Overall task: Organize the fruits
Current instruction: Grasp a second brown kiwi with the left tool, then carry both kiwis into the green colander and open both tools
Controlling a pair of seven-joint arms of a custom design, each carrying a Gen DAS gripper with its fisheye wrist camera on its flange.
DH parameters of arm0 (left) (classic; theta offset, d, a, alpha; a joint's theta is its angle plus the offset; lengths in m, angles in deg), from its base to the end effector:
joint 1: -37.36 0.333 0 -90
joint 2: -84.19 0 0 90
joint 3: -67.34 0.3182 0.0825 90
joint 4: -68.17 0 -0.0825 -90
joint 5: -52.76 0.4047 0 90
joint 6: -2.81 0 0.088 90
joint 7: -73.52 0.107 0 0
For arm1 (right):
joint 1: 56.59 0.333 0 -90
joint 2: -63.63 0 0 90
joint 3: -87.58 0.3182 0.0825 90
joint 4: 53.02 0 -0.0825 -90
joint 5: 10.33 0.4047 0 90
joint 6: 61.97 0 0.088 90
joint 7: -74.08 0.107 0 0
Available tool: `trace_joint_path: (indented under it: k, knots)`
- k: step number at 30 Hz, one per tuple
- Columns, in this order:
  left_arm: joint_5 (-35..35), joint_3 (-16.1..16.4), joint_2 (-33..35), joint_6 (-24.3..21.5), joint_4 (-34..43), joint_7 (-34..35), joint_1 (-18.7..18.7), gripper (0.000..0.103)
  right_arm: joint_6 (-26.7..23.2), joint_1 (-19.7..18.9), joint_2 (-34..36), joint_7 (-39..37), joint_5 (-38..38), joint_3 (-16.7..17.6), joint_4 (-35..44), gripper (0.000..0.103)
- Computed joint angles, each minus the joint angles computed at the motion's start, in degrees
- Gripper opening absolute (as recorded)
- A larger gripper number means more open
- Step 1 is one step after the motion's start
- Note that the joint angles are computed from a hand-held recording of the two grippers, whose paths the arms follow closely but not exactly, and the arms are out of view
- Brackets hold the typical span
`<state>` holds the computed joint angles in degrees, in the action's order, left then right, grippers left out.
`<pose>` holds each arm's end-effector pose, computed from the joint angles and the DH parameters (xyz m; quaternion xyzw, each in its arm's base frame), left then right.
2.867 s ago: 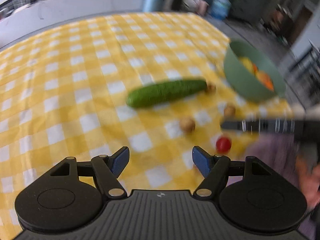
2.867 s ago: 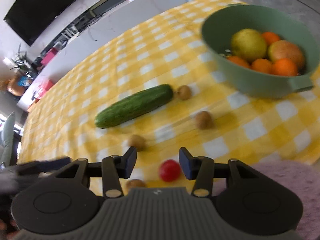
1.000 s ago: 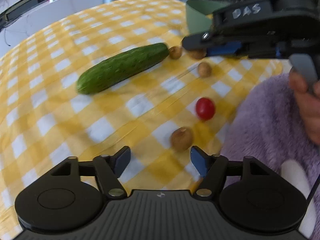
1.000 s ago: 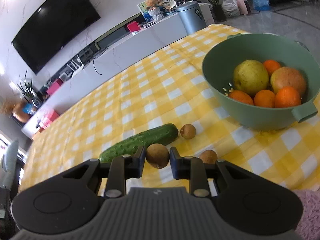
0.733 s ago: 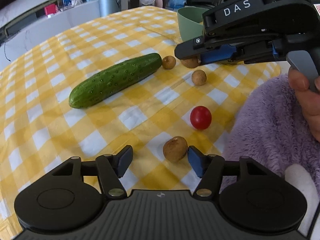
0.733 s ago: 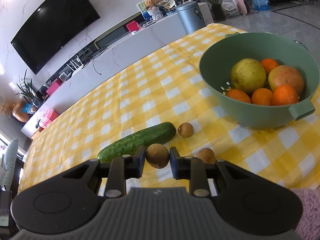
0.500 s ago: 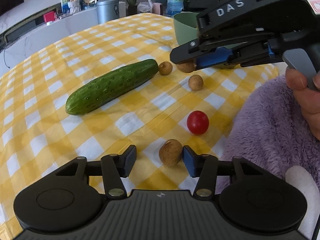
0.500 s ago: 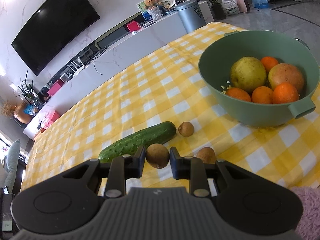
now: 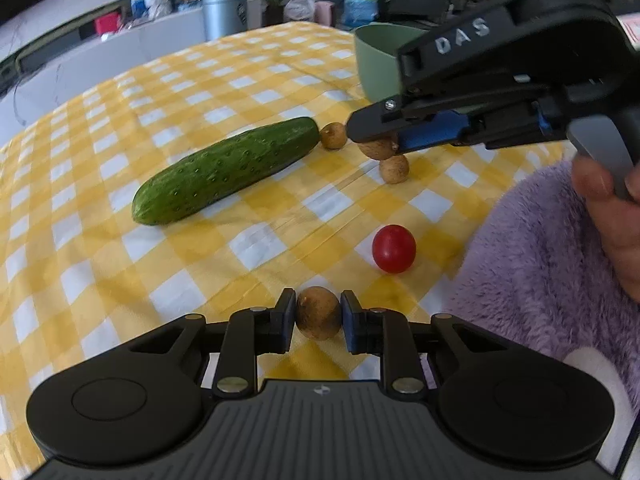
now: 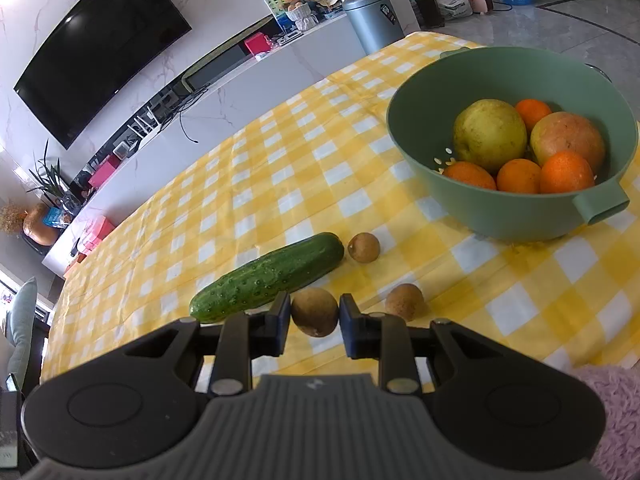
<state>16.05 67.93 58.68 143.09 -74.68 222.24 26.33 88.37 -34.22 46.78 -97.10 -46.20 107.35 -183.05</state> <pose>0.4500 -0.0831 0.4790 -0.3622 0.8787 -0.2983 0.0877 0.3740 0.3736 0.5308 -0.4622 0.7943 -0.1255 0.3737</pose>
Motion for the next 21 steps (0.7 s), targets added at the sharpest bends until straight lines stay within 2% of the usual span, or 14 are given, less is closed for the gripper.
trace_joint_path:
  k: [4,6,11,21]
  knots:
    - [5.6,-3.0,0.5,-1.4,1.8,-11.0,2.9,0.026,-0.8,0.2,0.4,-0.8,0.3,-0.1,0.6,0.023]
    - [6.9,-2.9,0.9,-2.4,2.6,-13.9,3.0,0.026,-1.3,0.5,0.7,-1.2,0.3,-0.1,1.0,0.023]
    - [7.3,-1.9,2.0,-1.9,3.6,-16.8,3.0,0.026,-1.6,0.8,1.0,-1.6,0.3,-0.4,1.2,0.023]
    - [1.4,0.3,2.5,-4.5,6.2,-18.2,3.5,0.026,-0.3,0.4,0.4,0.1,-2.2,0.0,0.7,0.023]
